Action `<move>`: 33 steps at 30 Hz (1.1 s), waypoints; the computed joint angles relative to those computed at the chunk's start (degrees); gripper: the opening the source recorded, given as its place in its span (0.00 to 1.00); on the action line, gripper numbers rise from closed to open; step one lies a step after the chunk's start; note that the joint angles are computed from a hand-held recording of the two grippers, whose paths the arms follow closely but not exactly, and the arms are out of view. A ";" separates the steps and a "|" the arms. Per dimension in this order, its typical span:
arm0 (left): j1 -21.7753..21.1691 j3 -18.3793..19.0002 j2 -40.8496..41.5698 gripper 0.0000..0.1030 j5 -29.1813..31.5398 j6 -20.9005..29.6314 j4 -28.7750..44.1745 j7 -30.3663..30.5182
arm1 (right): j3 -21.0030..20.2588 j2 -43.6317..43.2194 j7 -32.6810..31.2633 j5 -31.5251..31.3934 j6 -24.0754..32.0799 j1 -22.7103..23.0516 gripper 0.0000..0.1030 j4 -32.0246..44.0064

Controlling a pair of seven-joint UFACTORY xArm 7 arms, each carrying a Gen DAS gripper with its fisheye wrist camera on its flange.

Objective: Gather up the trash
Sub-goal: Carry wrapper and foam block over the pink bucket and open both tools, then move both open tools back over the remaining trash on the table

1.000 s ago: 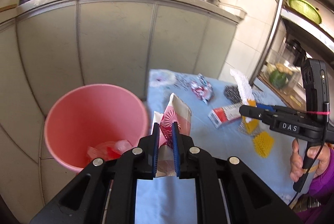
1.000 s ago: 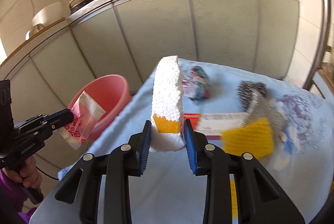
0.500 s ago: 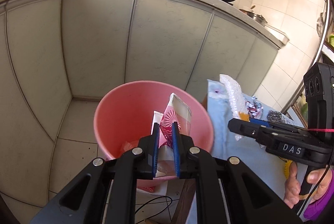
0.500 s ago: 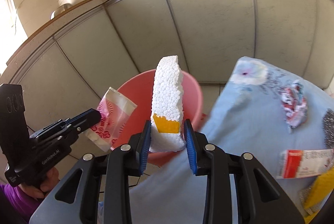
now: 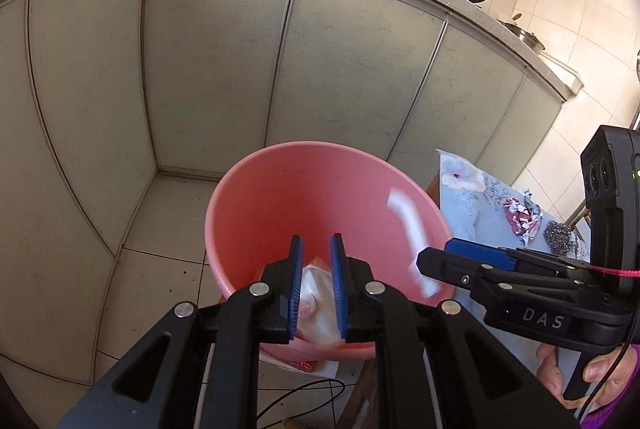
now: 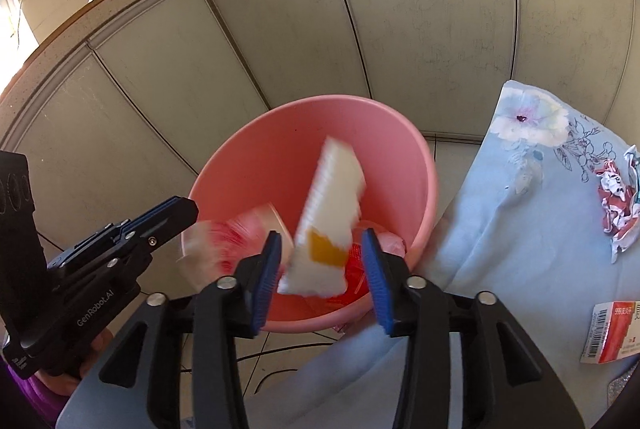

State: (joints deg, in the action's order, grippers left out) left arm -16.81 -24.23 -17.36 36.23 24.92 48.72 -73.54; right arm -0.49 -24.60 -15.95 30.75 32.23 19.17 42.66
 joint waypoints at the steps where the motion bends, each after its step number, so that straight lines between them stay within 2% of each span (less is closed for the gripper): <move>1: -0.03 0.05 0.23 0.15 -0.16 0.04 0.26 0.05 | -0.26 -0.02 -0.45 0.50 -0.13 0.31 0.45 -0.08; 10: -0.53 -0.06 -0.32 0.22 -1.18 0.25 0.30 0.25 | -0.33 -2.22 -0.25 -0.06 -0.53 0.09 0.46 -1.20; 18: -1.68 -0.66 -0.35 0.24 -2.12 1.38 1.83 1.91 | -1.38 -9.49 0.71 -2.88 -0.01 -1.06 0.46 -5.48; 21: -2.31 -1.03 -0.10 0.27 -2.25 1.84 2.78 2.56 | -1.90 -12.67 1.54 -4.29 0.57 -1.73 0.46 -7.09; 25: -2.90 -1.78 0.33 0.33 -1.61 2.21 4.11 2.70 | -2.23 -17.25 3.09 -6.67 1.74 -3.06 0.46 -9.28; 33: -6.13 -2.46 4.87 0.34 -0.69 3.00 8.76 3.10 | -3.62 -28.87 5.80 -13.11 7.46 -8.41 0.46 -14.66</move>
